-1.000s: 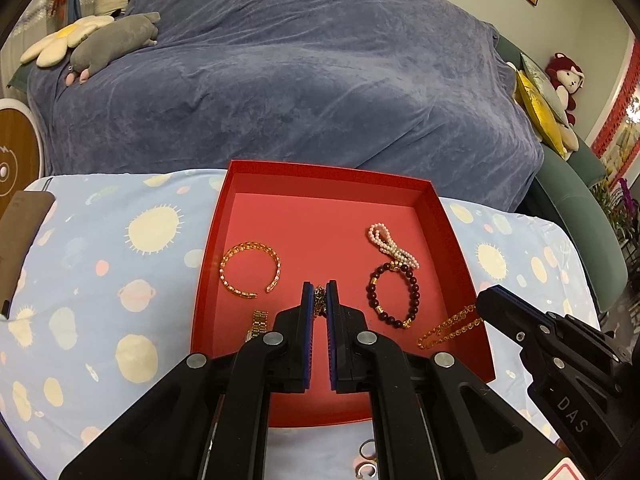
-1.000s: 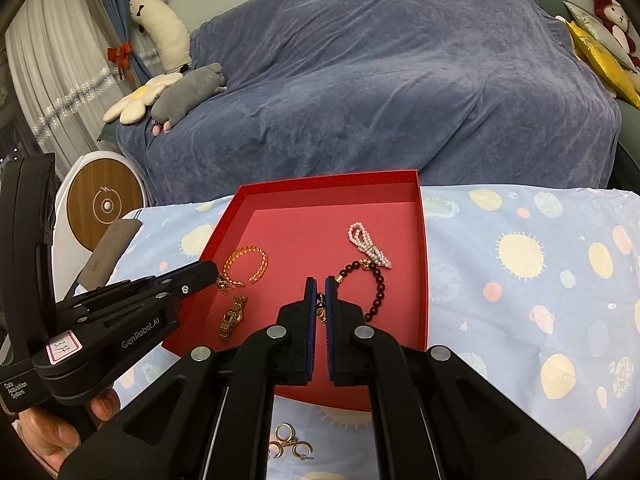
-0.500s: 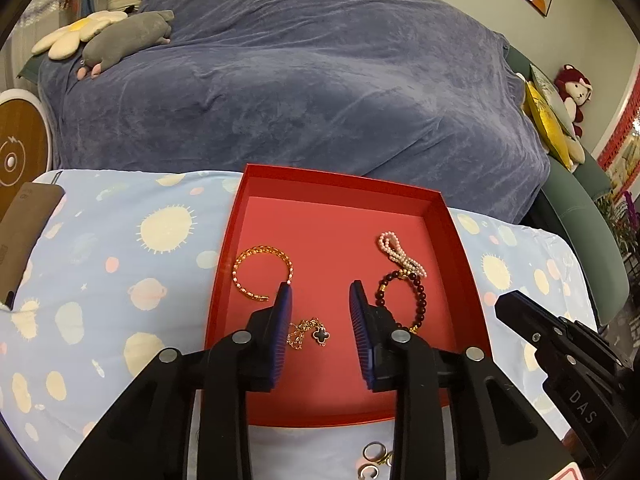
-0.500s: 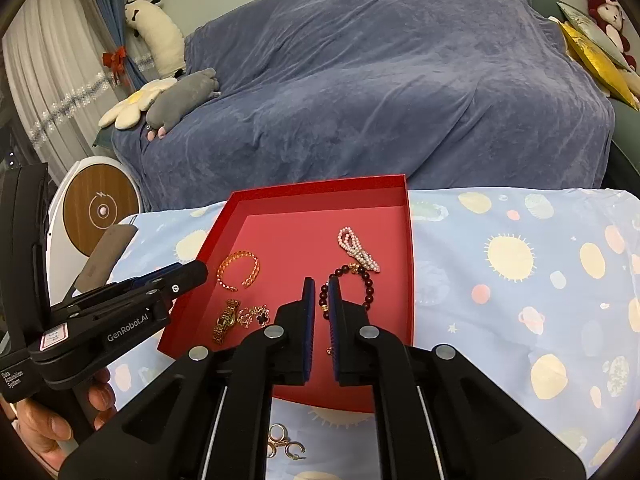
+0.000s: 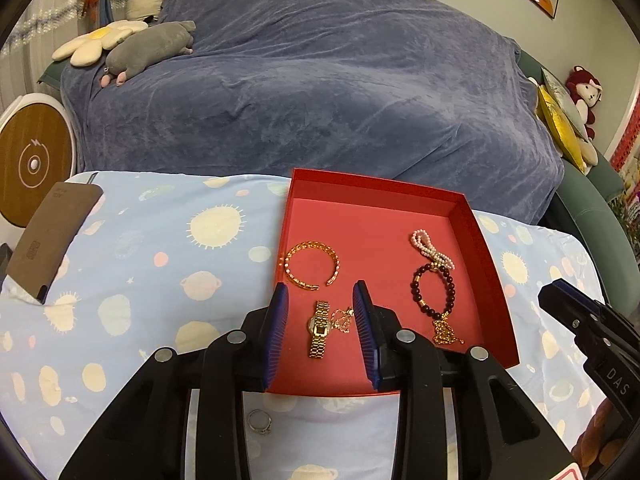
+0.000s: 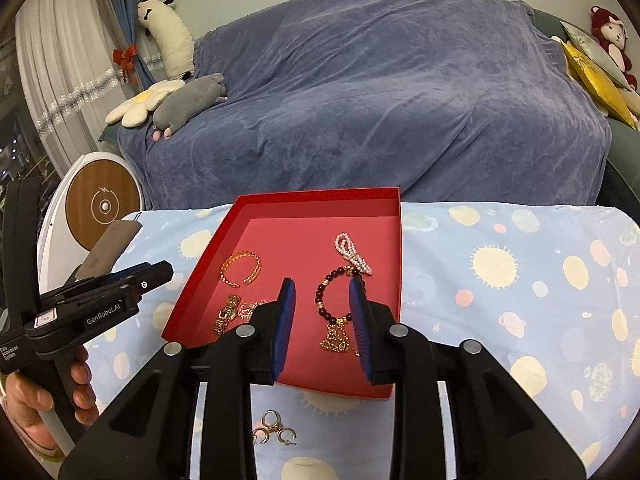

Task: Organize jewelry
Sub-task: 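Withdraw both tools from the box to the remaining rings and earrings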

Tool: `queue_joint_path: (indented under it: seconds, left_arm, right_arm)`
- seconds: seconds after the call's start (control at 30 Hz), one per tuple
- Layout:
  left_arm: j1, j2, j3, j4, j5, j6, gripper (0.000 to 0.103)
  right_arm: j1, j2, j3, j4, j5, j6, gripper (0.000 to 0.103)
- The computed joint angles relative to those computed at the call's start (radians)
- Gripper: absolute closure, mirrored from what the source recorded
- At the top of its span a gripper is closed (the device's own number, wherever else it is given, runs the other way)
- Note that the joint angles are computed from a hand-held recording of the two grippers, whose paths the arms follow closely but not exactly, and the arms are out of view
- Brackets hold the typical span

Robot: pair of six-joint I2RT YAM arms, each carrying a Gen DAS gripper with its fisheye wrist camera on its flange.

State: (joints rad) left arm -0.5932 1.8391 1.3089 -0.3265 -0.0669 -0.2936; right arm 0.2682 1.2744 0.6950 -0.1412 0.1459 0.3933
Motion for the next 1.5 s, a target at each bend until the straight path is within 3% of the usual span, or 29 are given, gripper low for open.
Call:
queue_joint_path:
  seconds: [0.17, 0.37, 0.7, 1.0, 1.23, 1.5]
  left_arm:
    - [0.023, -0.076, -0.093, 0.009, 0.012, -0.004, 0.064]
    - [0.047, -0.177, -0.196, -0.002, 0.025, -0.003, 0.064]
    - [0.037, -0.3, -0.334, 0.013, 0.01, -0.022, 0.064]
    - [0.012, -0.339, -0.412, 0.019, 0.014, -0.04, 0.064]
    - [0.014, -0.332, -0.418, 0.023, 0.018, -0.034, 0.056]
    - [0.032, -0.328, -0.432, 0.021, 0.048, -0.022, 0.056]
  right_arm:
    - [0.024, -0.045, -0.033, -0.021, 0.008, 0.005, 0.075]
    - [0.112, -0.089, -0.076, -0.053, 0.054, 0.013, 0.068]
    - [0.241, -0.105, -0.168, -0.047, 0.076, 0.099, 0.068]
    - [0.289, 0.026, -0.209, 0.051, 0.072, 0.138, 0.068]
    - [0.292, 0.132, -0.201, 0.126, 0.068, 0.113, 0.068]
    - [0.322, 0.254, -0.152, 0.177, 0.089, 0.08, 0.068]
